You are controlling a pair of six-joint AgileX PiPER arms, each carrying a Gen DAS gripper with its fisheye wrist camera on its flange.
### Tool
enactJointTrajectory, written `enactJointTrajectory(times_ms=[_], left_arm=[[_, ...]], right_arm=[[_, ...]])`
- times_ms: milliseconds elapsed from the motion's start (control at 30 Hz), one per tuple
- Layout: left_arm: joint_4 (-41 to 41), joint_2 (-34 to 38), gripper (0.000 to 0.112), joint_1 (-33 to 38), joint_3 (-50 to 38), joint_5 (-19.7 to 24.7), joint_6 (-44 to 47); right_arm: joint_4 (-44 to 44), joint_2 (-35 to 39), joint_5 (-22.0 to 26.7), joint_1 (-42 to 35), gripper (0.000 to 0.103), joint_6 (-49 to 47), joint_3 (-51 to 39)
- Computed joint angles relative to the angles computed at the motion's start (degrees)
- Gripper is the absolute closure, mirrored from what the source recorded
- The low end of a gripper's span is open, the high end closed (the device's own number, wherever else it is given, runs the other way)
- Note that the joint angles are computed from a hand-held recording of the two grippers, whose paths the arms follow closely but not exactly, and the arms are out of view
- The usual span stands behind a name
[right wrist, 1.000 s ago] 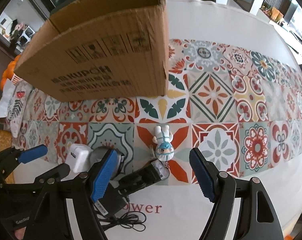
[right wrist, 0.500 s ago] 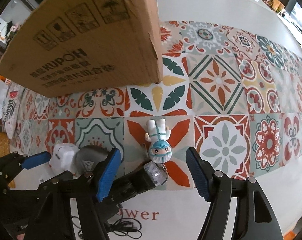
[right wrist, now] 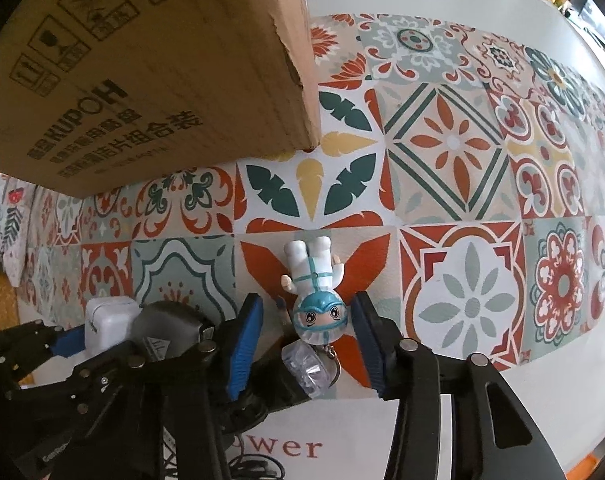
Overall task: Organize rigid objects
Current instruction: 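Close the left tool on the white charger while the right tool grips the figurine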
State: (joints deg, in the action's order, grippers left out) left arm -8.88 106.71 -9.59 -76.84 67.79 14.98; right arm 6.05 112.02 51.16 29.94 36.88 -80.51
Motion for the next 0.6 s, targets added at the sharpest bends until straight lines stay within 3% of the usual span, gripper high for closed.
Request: enactJointTrajectory(times_ms=[133, 367, 600], left_arm=[[-0.3, 0.3, 0.081, 0.3, 1.2, -2.1, 0.4], [-0.7, 0.1, 0.083, 0.1, 2.3, -4.9, 0.2], [-1.1, -3.6, 0.083, 1.5, 1.7, -3.3, 1.2]], right_arm=[[-1.0, -0.3, -0.4, 0.2, 0.070, 0.6, 0.5], [-1.9, -3.2, -2.4, 1.0, 0.071, 1.8, 4.0], [-7.4, -7.0, -2.2, 4.3, 0.074, 6.7, 4.7]])
